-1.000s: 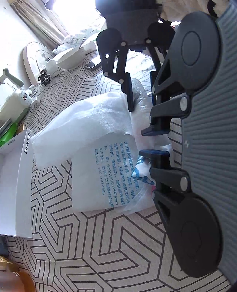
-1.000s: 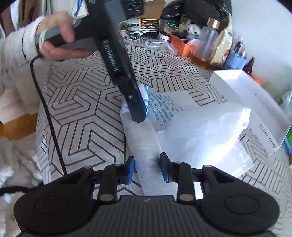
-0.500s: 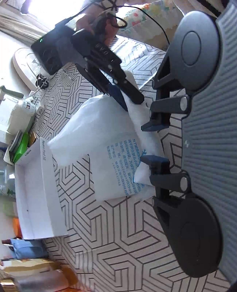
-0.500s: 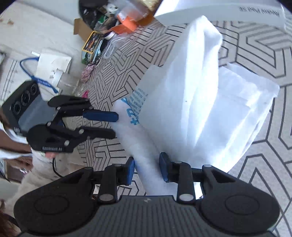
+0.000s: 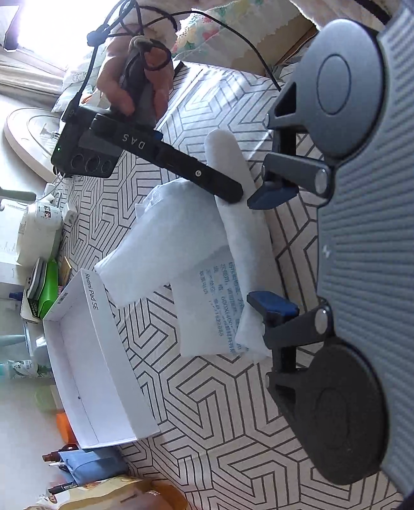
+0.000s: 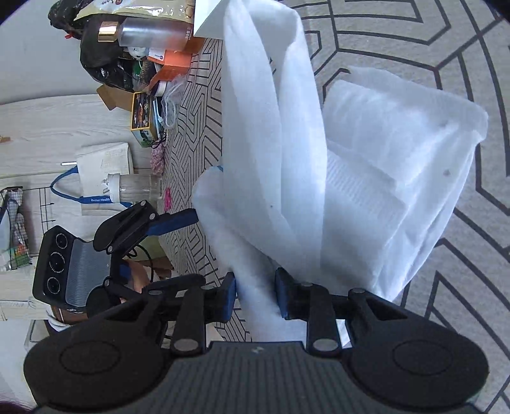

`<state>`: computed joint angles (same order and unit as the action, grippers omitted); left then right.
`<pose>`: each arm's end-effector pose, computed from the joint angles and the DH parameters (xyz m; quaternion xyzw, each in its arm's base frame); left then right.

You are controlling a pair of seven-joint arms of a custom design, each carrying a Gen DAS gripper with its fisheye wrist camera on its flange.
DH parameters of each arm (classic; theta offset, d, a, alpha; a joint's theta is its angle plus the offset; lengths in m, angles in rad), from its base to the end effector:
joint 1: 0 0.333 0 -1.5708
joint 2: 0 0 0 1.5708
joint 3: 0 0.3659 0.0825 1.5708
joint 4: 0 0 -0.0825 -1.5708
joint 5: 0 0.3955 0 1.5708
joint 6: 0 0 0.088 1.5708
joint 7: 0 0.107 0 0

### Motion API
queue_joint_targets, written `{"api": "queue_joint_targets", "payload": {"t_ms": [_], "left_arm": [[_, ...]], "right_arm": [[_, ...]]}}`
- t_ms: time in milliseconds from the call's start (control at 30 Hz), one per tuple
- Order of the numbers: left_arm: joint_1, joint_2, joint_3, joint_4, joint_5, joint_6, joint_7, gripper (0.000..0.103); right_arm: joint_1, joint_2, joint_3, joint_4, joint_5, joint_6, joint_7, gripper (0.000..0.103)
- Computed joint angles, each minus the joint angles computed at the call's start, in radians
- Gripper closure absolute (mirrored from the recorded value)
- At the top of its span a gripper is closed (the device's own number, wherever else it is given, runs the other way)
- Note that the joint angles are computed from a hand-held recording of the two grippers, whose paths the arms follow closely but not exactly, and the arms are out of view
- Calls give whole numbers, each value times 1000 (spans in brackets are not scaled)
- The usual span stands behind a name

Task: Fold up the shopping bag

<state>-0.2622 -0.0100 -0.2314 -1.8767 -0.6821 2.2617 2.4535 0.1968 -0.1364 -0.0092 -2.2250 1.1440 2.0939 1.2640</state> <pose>0.5250 -0.3020 0.6038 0.2473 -0.9047 0.3468 0.0099 0.5018 0.1402 0.5010 -0.5837 0.6619 0.3105 0.3530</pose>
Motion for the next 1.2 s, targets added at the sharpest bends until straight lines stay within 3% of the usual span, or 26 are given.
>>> {"api": "queue_joint_targets", "payload": {"t_ms": [233,467,600,800,967,1200], "left_arm": [[-4,-2,-7,7,30,2,-44,47],[-24,-60,10,-38,-73,26,79,48],[-43,-40,-3,-47,5,72,51,63],[-29,23,-6,-9,-79,72,54,63],[-28,16,-26,-46,-95,148,73,62],[-33,-22,-18,-56,-46,148,79,64]], "right_arm": [[-7,21,-3,15,8,-21,-7,78],[-9,17,0,13,9,-14,-26,78],[-7,13,0,7,16,-8,-38,78],[-4,8,1,4,18,1,-45,78],[-4,12,-2,6,18,-3,-42,79],[-5,13,-2,9,17,-10,-47,78]]}}
